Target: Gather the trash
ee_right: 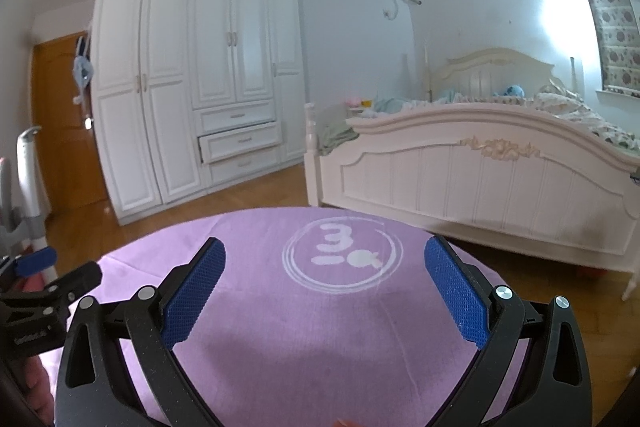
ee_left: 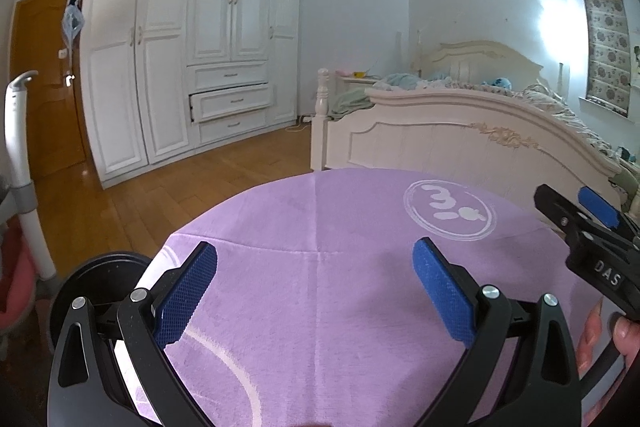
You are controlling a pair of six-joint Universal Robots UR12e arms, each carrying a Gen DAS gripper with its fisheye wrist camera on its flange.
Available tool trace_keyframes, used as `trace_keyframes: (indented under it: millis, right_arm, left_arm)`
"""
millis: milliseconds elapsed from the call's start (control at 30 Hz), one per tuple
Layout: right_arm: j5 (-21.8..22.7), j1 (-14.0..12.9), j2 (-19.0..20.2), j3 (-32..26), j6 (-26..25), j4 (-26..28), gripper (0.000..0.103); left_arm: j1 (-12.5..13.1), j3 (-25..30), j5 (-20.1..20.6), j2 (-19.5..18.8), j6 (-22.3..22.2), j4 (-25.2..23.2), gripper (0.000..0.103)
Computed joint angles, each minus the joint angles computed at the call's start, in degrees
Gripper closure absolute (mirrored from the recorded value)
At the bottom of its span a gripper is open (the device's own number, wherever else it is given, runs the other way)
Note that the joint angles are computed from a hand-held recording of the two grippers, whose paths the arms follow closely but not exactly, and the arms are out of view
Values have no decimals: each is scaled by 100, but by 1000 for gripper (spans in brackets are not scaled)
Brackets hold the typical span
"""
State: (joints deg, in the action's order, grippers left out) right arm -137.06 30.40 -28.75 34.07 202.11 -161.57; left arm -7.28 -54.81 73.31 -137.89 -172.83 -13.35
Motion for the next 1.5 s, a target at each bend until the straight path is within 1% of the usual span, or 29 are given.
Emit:
trace_keyframes:
  millis: [33, 67, 100, 133, 167, 400, 800, 1500]
  right_arm:
    - [1, 2, 2, -6, -5, 8, 5]
    - [2, 3, 4, -12, -3, 19, 4]
    - [2, 6, 2, -12, 2, 29, 5]
    - [21, -11, -2, -9, -1, 26, 5]
    - [19, -7, -4, -8, 12, 36, 5]
    - [18, -4, 6, -38, 32, 73, 5]
    - [31, 3, -9, -13, 64, 92, 4]
    - [27, 16, 31, -86, 82, 151, 5]
  left_arm:
    - [-2, -13, 3, 5, 6, 32, 5]
    - [-15, -52, 113, 16, -23, 116, 5]
    - [-32, -109, 272, 17, -73, 356, 5]
    - [-28, -115, 252, 15, -65, 414, 5]
    - [-16, -113, 195, 15, -58, 405, 5]
    - [-13, -39, 251, 11, -106, 152, 5]
    - [-38, -92, 346, 31, -62, 221, 5]
    - [-41, -98, 335, 41, -82, 118, 5]
